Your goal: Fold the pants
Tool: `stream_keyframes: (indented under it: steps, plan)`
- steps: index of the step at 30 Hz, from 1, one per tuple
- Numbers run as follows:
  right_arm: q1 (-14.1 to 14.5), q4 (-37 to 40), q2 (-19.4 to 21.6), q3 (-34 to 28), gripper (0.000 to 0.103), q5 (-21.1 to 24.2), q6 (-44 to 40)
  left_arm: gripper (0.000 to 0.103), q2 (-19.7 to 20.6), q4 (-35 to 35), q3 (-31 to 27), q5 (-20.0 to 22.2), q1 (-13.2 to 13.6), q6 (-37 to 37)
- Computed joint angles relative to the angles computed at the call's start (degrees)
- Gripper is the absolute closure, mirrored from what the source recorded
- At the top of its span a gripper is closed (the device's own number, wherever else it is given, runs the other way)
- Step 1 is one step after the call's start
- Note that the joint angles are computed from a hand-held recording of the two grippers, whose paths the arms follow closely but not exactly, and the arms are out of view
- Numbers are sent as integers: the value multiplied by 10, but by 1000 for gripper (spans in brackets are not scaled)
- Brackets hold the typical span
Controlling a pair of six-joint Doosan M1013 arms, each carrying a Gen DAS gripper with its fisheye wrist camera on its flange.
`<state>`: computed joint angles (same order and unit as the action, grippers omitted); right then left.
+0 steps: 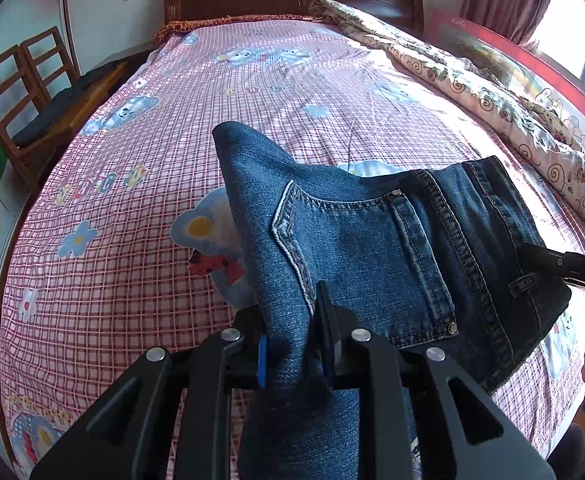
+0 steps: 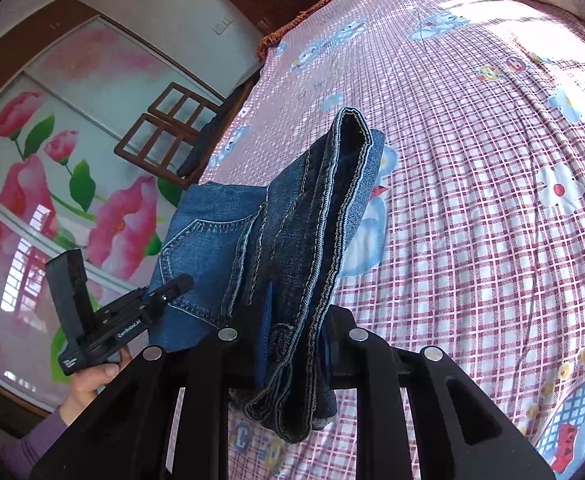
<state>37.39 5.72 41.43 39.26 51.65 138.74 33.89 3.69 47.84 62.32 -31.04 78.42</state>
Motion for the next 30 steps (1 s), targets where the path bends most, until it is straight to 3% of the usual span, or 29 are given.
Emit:
stream_keyframes:
  steps: [1, 2, 3, 4, 5, 9, 10, 14, 17, 18, 20, 23, 26, 27, 30]
  plan:
    - [-2, -5, 8, -4, 83, 23, 11, 80, 13, -7, -12, 23, 3, 1]
    - [-3, 0, 4, 17, 79, 17, 12, 72, 20, -18, -15, 35, 8, -10]
    - [-6, 17, -9, 52, 72, -19, 18, 64, 20, -35, -6, 30, 13, -21]
    - [-10, 40, -27, 93, 72, -71, 33, 59, 13, -45, 10, 13, 17, -35]
    - [-11, 46, -37, 113, 72, -93, 49, 51, 7, -48, 22, 1, 19, -43]
    - [2, -29, -50, 107, 66, -36, 62, 40, -23, -18, 61, -31, 20, -51]
    - [5, -39, -55, 109, 66, -29, 67, 41, -29, 18, 67, -29, 16, -72]
    - [15, -48, -76, 127, 66, -14, 67, 16, -49, 122, 89, -12, 3, -99]
    - [27, -66, -97, 151, 63, 1, 90, 16, -63, 167, 107, 12, -1, -124]
    - [32, -76, -98, 148, 51, 16, 108, 16, -70, 162, 115, 19, 1, -133]
    - [46, -104, -99, 140, 48, 45, 128, 13, -88, 164, 134, 27, -2, -161]
    - [77, -177, -88, 103, 48, 92, 169, 9, -115, 224, 164, 43, -25, -218]
    - [110, -264, -63, 40, 47, 149, 194, 3, -145, 267, 197, 28, -50, -261]
    - [120, -295, -56, 20, 38, 170, 195, 2, -153, 297, 206, 29, -62, -281]
    - [145, -368, -33, -38, 36, 221, 175, 2, -179, 351, 234, 20, -88, -335]
